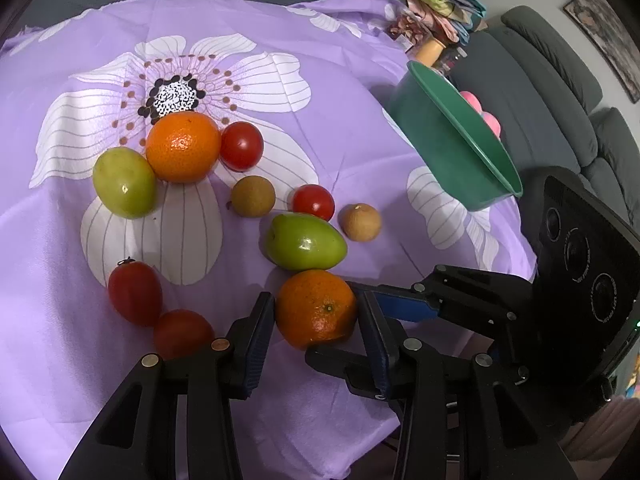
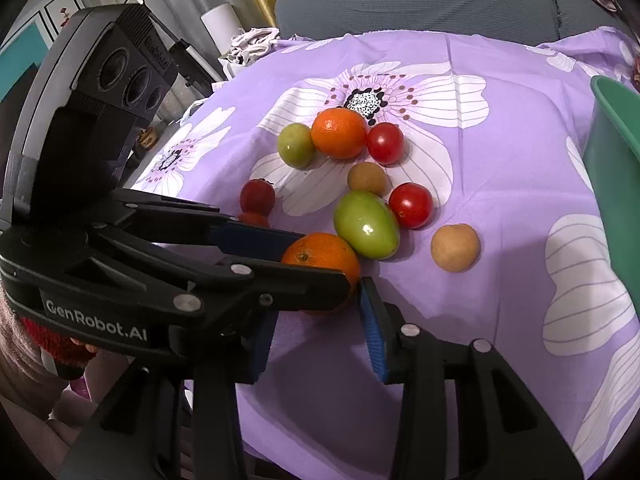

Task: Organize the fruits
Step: 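Close the left tool around the mandarin orange, then carry the orange into the green bowl and open the left tool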

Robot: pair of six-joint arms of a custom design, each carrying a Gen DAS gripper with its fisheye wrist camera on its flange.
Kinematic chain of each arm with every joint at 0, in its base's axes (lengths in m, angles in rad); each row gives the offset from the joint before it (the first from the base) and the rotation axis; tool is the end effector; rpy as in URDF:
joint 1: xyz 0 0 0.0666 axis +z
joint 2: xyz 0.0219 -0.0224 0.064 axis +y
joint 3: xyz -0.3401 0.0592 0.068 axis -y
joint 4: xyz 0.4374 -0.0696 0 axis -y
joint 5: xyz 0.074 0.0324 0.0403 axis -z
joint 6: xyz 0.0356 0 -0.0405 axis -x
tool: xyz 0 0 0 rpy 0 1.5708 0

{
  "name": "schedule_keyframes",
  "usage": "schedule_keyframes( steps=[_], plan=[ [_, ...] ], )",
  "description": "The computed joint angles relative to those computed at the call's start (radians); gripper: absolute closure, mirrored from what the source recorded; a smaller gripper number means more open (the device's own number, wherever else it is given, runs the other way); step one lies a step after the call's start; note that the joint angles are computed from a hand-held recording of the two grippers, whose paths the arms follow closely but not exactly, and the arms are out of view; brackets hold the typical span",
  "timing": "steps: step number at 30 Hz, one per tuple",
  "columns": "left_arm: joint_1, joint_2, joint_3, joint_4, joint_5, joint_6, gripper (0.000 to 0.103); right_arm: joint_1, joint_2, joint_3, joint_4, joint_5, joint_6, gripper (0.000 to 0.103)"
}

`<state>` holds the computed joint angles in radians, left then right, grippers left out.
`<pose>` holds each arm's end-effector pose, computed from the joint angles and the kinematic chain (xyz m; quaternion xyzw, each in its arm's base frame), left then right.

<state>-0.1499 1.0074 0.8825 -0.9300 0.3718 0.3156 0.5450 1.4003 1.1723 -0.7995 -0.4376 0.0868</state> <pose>0.3781 -0.0706 0.3066 -0.0317 0.9509 -0.2317 0.2027 0.4302 0.2780 0.2874 -0.3475 0.8757 0.2631 0.2076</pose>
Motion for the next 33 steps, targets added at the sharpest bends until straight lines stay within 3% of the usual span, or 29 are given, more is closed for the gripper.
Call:
schedule_keyframes(
  steps=[10, 20, 33],
  plan=[
    [-0.050, 0.014, 0.079, 0.001, -0.059, -0.030, 0.061, -0.035, -0.072, -0.025, 0.074, 0.018, -0.024, 0.064],
    [-0.131, 0.144, 0.255, 0.027, -0.102, -0.089, 0.061, -0.121, -0.126, -0.016, 0.132, 0.061, -0.042, 0.064],
    [-0.187, 0.360, 0.474, 0.036, -0.039, -0.137, 0.061, -0.231, -0.102, 0.017, 0.174, 0.117, -0.078, 0.064]
  ],
)
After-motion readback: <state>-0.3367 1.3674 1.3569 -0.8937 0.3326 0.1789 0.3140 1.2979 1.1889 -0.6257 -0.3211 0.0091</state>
